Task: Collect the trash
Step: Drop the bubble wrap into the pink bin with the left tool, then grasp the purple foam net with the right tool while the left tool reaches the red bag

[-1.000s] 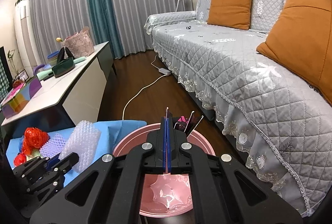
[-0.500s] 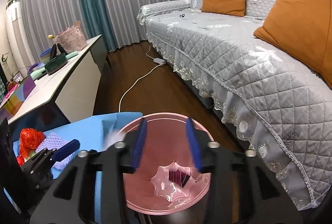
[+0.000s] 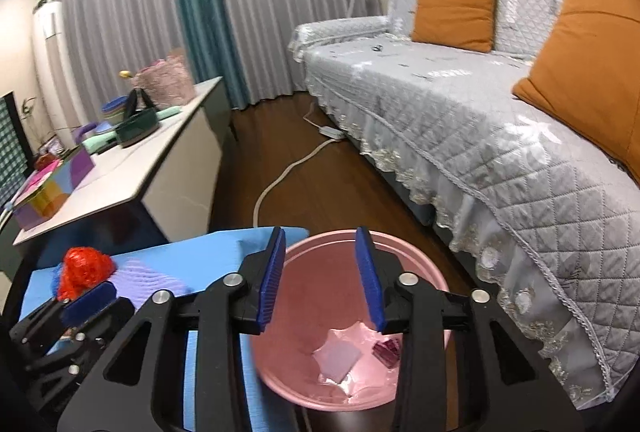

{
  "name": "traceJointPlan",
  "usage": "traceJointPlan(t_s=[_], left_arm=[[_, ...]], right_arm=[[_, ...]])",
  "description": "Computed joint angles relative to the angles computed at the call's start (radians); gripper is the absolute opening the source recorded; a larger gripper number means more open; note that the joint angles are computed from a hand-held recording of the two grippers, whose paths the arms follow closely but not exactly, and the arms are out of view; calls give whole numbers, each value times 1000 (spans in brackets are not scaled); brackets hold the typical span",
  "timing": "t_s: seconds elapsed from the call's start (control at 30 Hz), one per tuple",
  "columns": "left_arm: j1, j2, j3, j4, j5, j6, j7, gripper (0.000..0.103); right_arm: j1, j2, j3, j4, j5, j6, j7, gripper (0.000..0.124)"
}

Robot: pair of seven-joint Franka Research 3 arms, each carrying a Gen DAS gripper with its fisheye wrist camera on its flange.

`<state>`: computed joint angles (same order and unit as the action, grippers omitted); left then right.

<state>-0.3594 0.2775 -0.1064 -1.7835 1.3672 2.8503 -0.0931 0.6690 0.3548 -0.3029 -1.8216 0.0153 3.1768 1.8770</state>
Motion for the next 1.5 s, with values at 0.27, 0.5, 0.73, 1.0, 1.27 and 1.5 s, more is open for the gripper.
traceJointPlan(t_s=[0.27,0.5,0.73,1.0,1.27,1.5], left_arm=[[55,-232,-47,-243,90,-78,-134,30],[158,-447,-107,-463,67,-143,-200,30],[249,-584,-137,-639,11,-200,-304,30],[318,-570,-131,-660,21,-192,-334,30],[357,-534,-99,-660,62,-153,-410,30],[385,-466,-59,-633,59,-74,-431,40]], right_arm=[[-134,-44,238,-39,86,39,-135,21],[-182,-26,372,-18,161,17,-256,20],[-164,4,395,12,192,-19,-309,20],[-130,81,381,108,190,-96,-310,21],[-121,182,377,235,188,-207,-261,28],[-142,283,409,366,202,-332,-251,42]])
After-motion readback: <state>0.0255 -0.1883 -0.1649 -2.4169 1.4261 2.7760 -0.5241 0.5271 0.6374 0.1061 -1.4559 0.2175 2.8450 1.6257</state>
